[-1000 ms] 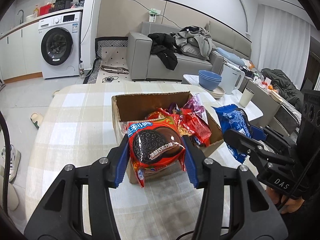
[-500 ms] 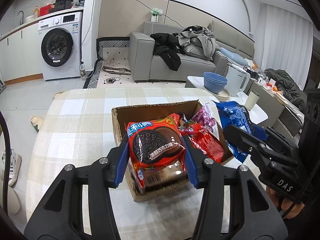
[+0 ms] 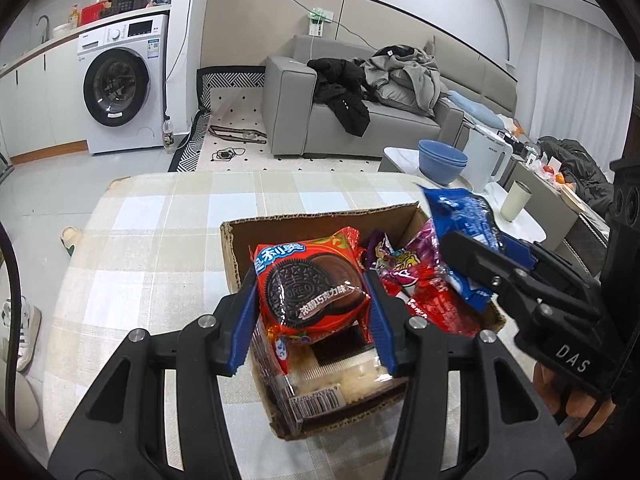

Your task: Organize snacks

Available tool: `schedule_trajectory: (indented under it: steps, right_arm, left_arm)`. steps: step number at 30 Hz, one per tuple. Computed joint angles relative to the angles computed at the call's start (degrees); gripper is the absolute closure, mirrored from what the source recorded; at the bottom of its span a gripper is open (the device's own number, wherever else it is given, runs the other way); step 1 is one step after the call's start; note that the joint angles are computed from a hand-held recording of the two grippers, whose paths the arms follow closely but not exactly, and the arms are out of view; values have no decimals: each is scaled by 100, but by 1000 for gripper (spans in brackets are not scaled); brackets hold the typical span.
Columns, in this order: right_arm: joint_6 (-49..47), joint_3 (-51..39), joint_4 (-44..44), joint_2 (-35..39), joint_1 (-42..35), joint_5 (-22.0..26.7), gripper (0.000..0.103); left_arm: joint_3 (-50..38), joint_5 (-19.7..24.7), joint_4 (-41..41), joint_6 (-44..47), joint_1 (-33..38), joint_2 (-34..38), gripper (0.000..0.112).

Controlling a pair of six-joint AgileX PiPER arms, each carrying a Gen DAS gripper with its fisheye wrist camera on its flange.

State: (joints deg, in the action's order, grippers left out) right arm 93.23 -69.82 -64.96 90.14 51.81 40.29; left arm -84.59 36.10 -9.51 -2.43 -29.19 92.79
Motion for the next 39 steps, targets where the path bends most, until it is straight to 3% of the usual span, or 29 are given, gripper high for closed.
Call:
schedule_trajectory:
  steps: [7,10,13,17,19,25,26,39]
  right_arm:
    - [-490,-288,555,379,-268,-167,57]
    - [-408,-198,389,315,-254,-211,47]
    - [-202,-52,52,189,-123,-47,22]
    - [58,254,-148,-78,11,13,15]
    - [232,441,-223,-208,96,83,10]
    - [519,827,-213,-496,317,227,1]
    - [599,868,-277,-527,373,292,1]
    - [982,1071,-544,-793,786,630,1]
  left_arm:
    - [-136,-5,-21,98,38,370,65]
    - [-122,-90,-231,268,105,395,63]
    - [-45,-180,-106,219,65,322,57]
    - [121,-261,-76,176,26,120,32]
    - [319,-361,-267,332,31,-78,31]
    - [757,-447,-64,150,-81,-541,15]
    - [843,-487,121,-34,-129,-631,10]
    - [1772,-794,110,-63,-40,-1690,11]
